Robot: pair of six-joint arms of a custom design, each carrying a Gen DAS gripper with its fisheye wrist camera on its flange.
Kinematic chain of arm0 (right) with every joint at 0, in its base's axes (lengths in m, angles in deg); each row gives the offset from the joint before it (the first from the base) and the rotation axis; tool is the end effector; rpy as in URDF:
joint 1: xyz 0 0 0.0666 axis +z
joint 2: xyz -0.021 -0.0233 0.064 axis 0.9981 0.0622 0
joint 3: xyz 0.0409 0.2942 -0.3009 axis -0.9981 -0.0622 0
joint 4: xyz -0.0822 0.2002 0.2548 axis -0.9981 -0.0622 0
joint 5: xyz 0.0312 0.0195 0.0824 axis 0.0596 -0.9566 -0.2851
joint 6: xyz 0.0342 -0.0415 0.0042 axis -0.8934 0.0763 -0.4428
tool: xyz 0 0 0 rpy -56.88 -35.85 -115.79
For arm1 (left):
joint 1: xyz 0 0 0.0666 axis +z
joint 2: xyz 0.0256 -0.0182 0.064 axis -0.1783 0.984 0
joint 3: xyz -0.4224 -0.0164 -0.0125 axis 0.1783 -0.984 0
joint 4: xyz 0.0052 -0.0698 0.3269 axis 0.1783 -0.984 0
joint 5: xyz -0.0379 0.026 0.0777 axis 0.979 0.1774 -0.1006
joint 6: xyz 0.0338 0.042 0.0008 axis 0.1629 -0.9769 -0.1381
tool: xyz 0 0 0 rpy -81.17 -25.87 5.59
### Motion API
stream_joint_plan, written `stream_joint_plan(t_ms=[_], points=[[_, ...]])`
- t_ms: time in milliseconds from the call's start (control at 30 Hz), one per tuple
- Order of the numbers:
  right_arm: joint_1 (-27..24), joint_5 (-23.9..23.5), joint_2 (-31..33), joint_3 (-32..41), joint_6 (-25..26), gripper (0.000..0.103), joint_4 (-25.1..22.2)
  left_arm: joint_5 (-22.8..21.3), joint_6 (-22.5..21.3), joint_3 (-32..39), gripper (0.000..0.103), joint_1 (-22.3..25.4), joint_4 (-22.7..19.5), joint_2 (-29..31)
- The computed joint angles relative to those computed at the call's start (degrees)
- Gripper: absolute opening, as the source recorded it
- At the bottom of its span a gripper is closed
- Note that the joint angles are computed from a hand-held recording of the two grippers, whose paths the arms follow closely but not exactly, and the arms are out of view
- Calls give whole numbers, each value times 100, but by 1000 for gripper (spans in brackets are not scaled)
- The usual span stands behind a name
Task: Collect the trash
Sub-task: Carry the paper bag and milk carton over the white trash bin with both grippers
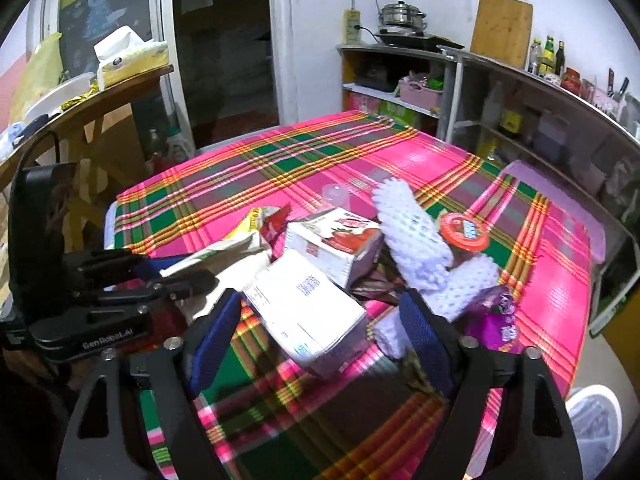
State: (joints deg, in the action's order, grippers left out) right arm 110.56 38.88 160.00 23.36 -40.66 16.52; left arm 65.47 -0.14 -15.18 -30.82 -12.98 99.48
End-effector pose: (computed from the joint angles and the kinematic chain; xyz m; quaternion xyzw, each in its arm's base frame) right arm 0.5323 0.2534 0.3906 -0.4022 0.8195 0.2071 0.3518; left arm 0.4315 -0.1514 0.3413 -0.1459 0.8989 -0.0541 0.4095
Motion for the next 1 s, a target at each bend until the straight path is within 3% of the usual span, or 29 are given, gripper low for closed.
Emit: stream_joint_plan(t_ms=[233,500,800,1000], points=[[40,-53,-193,-230,-42,61,163,-9,-8,-38,28,-19,33,-37],[-98,-43,-675,-749,-480,61,556,-135,-18,-72,28,-227,57,-220],[-578,63,-1285,-1452,-983,61,866,-186,-217,190,28,-733,23,-298],[-1031,146,-1590,-1799,-1185,61,981,13,-412,597,28,-1052,-43,-82]])
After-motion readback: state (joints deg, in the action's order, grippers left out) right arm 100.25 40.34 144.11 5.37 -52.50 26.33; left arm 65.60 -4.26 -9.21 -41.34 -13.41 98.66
